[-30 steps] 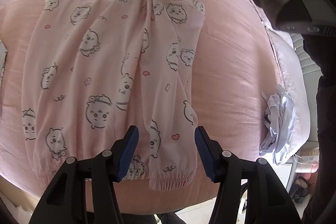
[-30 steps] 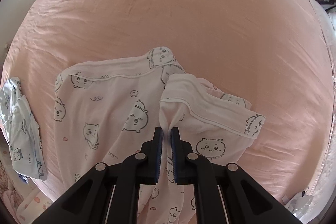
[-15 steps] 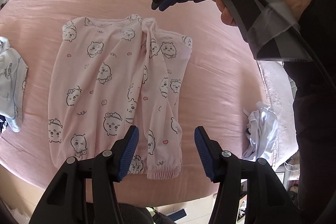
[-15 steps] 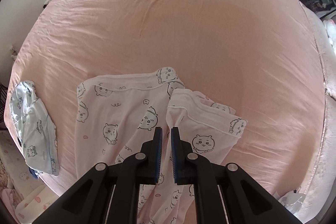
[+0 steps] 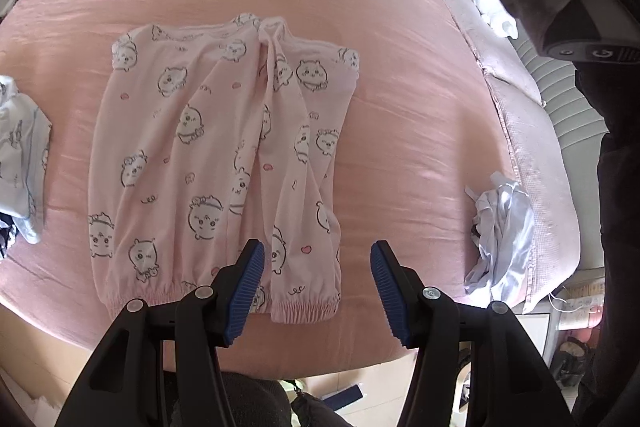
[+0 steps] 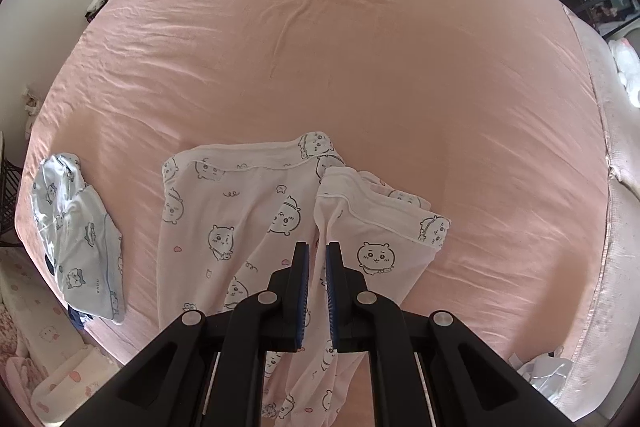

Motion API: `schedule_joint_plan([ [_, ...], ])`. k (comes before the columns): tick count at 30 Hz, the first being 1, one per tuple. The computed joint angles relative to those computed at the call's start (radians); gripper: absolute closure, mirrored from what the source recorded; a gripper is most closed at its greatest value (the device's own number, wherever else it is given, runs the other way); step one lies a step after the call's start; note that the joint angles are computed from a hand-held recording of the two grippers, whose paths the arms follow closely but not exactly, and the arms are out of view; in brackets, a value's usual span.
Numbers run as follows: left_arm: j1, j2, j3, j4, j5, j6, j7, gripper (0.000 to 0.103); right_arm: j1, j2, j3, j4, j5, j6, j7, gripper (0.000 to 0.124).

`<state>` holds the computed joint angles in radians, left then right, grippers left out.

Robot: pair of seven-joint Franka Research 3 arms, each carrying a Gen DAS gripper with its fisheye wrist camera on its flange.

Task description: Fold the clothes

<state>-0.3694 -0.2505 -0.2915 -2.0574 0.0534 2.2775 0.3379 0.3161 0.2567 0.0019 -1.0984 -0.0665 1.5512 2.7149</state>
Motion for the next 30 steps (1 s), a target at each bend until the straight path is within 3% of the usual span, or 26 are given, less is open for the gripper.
schedule_joint_plan([
  [2, -0.002, 0.004, 0.006, -0.007, -0.019, 0.005, 0.005, 0.049, -0.007, -0.016, 0.0, -0.041, 0.02, 0.031, 0.009, 0.118],
  [4, -0.004, 0.01, 0.011, -0.012, -0.036, 0.009, 0.016, 0.039, -0.018, -0.032, 0.0, -0.084, 0.048, 0.066, 0.027, 0.116],
  [6, -0.006, 0.016, 0.014, -0.022, -0.052, 0.03, 0.029, 0.015, -0.03, -0.03, -0.001, -0.099, 0.073, 0.069, 0.045, 0.111],
  [9, -0.008, 0.033, 0.016, -0.023, -0.074, 0.044, 0.042, 0.015, -0.031, -0.011, 0.0, -0.082, 0.064, 0.041, 0.049, 0.059],
  [10, -0.009, 0.039, 0.016, -0.022, -0.082, 0.047, 0.047, 0.015, -0.028, 0.0, 0.0, -0.067, 0.051, 0.026, 0.042, 0.056],
  [13, -0.012, 0.062, 0.017, -0.015, -0.105, 0.047, 0.065, 0.015, -0.024, 0.023, -0.003, -0.042, 0.041, 0.003, 0.032, 0.056],
  [17, -0.016, 0.076, 0.022, -0.031, -0.151, 0.086, 0.109, 0.015, -0.032, 0.003, -0.004, -0.101, 0.073, 0.049, 0.049, 0.056],
  [30, -0.012, 0.123, 0.011, -0.003, -0.151, 0.048, 0.113, 0.015, -0.048, -0.015, 0.001, -0.2, 0.122, 0.115, 0.057, 0.055],
])
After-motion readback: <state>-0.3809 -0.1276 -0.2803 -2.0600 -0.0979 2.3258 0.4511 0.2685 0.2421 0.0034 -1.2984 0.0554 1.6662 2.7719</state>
